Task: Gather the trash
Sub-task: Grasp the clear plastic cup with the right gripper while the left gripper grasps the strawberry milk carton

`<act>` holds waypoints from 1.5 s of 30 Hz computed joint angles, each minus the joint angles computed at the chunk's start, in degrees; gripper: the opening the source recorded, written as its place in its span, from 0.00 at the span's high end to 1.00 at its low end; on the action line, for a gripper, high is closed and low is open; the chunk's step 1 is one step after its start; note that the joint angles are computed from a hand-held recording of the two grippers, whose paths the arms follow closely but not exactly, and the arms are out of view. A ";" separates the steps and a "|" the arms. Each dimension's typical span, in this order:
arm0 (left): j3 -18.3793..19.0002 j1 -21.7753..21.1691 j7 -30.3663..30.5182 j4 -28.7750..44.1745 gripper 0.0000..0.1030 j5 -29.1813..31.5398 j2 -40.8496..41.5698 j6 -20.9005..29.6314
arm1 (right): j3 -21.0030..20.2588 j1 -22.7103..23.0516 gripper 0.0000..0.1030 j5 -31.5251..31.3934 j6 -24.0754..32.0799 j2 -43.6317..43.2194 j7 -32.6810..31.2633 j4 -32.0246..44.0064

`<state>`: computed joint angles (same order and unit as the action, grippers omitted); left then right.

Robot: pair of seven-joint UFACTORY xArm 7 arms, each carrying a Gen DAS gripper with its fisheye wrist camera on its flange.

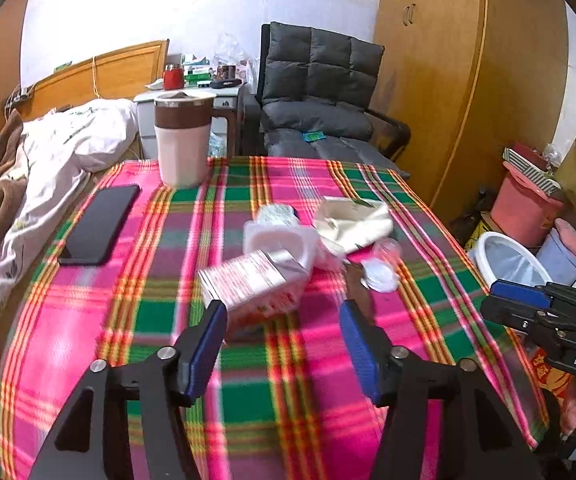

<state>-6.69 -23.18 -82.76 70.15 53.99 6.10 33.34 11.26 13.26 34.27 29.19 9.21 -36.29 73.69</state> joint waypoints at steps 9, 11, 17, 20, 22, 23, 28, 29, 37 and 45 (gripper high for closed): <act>2.63 3.12 9.33 1.43 0.37 -2.29 3.29 -7.40 | 0.48 0.38 0.63 -4.98 1.38 6.63 3.45 7.04; 3.16 3.34 11.83 1.69 0.37 -3.82 4.08 -8.91 | 0.60 0.45 0.63 -6.49 1.83 8.43 4.56 8.98; 4.36 3.53 17.41 0.67 0.37 -7.46 4.47 -13.31 | 1.25 0.36 0.63 -9.83 2.94 12.89 6.89 13.68; 4.91 3.20 19.18 -0.37 0.37 -8.53 3.92 -14.82 | 1.81 0.27 0.63 -10.65 2.82 14.14 6.97 14.81; 5.12 3.12 20.24 -0.38 0.37 -8.50 4.00 -15.06 | 1.60 0.67 0.63 -12.01 2.57 14.67 7.60 15.24; 5.20 3.03 20.79 -0.10 0.37 -8.61 4.22 -14.57 | 1.44 0.86 0.63 -12.67 2.68 14.86 8.21 15.42; 5.01 3.38 25.43 0.25 0.37 -11.83 5.24 -14.29 | 2.07 0.26 0.63 -13.16 3.55 16.11 8.43 16.79; 5.03 3.37 25.93 0.22 0.37 -12.66 5.42 -14.53 | 2.18 0.13 0.63 -13.05 3.66 16.25 8.38 16.96; 6.04 0.67 22.81 0.82 0.63 -13.46 6.39 -12.83 | 2.78 -1.16 0.68 -11.16 2.41 14.66 6.86 15.11; 5.75 -1.49 9.23 0.11 0.64 -7.56 4.60 -8.40 | 3.17 -2.48 0.69 -7.09 1.19 10.53 3.94 10.44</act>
<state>-0.94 -24.67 -73.54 70.26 46.43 10.70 24.94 14.43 10.78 27.18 30.38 19.74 -32.35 84.12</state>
